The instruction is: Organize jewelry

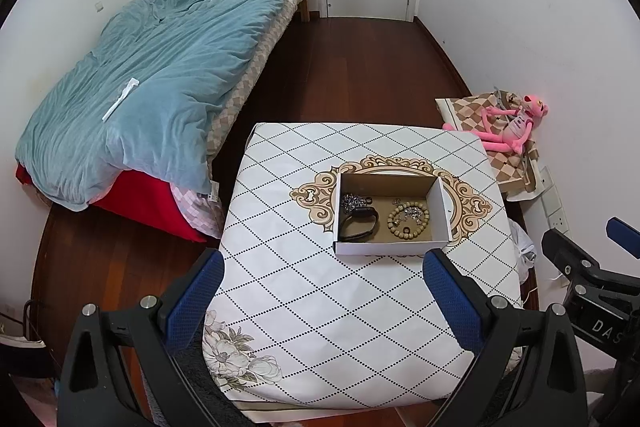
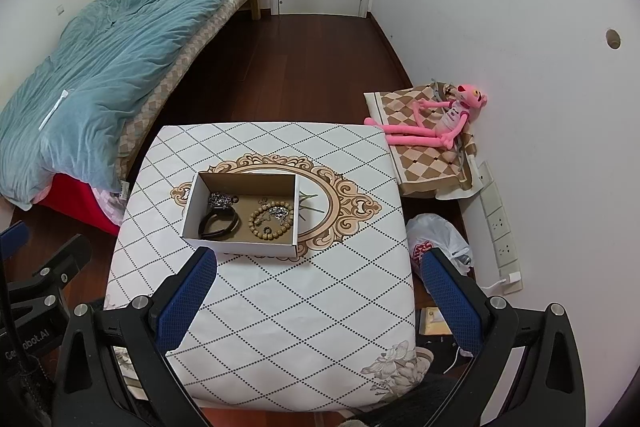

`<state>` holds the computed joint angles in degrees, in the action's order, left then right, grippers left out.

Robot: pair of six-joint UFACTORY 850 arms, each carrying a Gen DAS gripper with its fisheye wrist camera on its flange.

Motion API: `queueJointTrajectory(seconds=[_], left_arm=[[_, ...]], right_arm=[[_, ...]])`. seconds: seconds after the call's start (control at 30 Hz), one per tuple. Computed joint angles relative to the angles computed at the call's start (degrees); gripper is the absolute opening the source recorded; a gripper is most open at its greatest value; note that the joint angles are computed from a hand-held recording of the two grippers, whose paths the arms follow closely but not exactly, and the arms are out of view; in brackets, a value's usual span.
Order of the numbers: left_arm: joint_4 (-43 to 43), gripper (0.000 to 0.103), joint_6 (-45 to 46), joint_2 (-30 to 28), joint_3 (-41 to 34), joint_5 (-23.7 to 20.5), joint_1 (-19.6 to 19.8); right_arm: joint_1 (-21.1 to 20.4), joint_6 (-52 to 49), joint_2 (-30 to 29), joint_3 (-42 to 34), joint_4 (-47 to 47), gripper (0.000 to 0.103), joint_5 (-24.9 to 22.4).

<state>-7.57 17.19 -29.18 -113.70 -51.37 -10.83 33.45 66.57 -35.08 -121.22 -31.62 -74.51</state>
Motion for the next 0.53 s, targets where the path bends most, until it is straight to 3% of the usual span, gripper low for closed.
queueJointTrajectory(seconds=[0.53], left_arm=[[0.5, 0.101, -0.7, -0.5, -1.0, -0.3, -0.2]], right_arm=[[-0.3, -0.6, 0.4, 0.2, 0.4, 0.103, 0.1]])
